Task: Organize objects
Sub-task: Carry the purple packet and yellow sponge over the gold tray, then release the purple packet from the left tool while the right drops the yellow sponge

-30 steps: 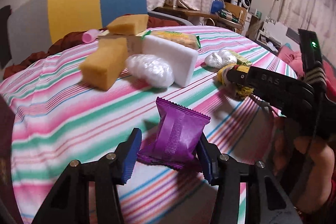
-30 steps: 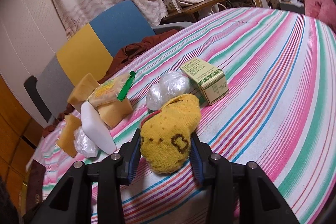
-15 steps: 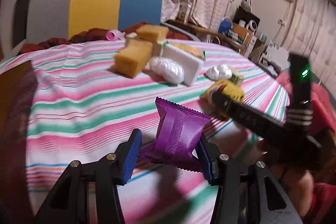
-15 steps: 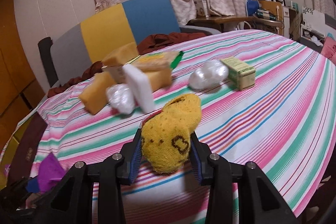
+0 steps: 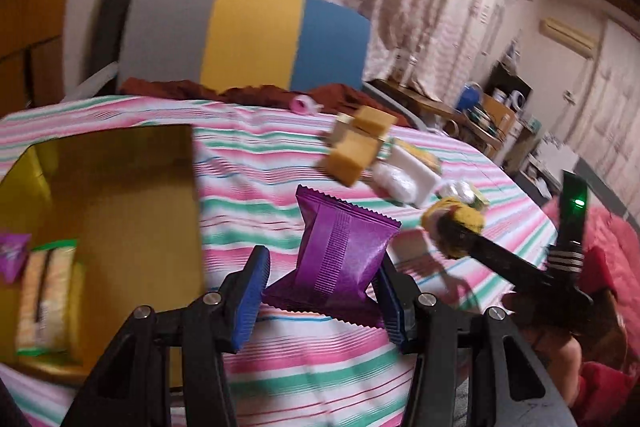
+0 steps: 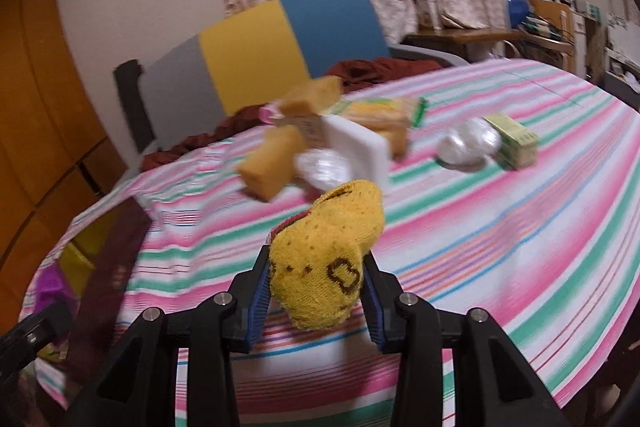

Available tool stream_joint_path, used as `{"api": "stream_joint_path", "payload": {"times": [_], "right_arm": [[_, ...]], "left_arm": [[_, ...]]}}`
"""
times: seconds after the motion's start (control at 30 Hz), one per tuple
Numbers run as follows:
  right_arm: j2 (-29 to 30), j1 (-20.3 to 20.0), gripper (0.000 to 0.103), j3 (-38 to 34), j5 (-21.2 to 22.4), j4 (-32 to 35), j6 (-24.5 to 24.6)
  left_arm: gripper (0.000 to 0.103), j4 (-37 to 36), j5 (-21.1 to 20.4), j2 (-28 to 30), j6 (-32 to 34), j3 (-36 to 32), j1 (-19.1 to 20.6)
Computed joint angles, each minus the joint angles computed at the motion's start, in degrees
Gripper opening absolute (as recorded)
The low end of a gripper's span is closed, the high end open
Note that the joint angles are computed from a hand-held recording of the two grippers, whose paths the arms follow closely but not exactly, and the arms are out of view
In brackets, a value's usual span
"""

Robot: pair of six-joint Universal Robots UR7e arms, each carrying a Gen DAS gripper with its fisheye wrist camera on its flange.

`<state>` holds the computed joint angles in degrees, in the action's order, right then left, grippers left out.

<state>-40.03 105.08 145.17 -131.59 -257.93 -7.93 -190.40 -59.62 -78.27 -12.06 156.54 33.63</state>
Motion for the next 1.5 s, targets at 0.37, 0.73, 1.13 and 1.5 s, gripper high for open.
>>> {"api": "stream_joint_path", "payload": {"times": [0.37,0.73,1.13,1.5], "right_arm": [[-0.6,10.6,0.040,-5.1,6.0,12.9,-0.3],[1.2,14.7,0.040,-10.1,13.4,25.0,-0.8],[1.9,14.5,0.040,-15.5,17.6,38.4,2.0],[3.1,13.6,0.040,-19.1,19.7,46.5,3.3]], "left_arm": [[0.052,14.2,6.8,-17.3,1.3,-2.4,10.2],[0.052,26.6,13.0,-24.5,-0.6,-6.7,20.6],[0.053,32.6,16.3,-22.9,-3.7,-8.1,22.4],[0.074,31.8,20.2,-28.0,-7.4,-6.6,17.5]]}}
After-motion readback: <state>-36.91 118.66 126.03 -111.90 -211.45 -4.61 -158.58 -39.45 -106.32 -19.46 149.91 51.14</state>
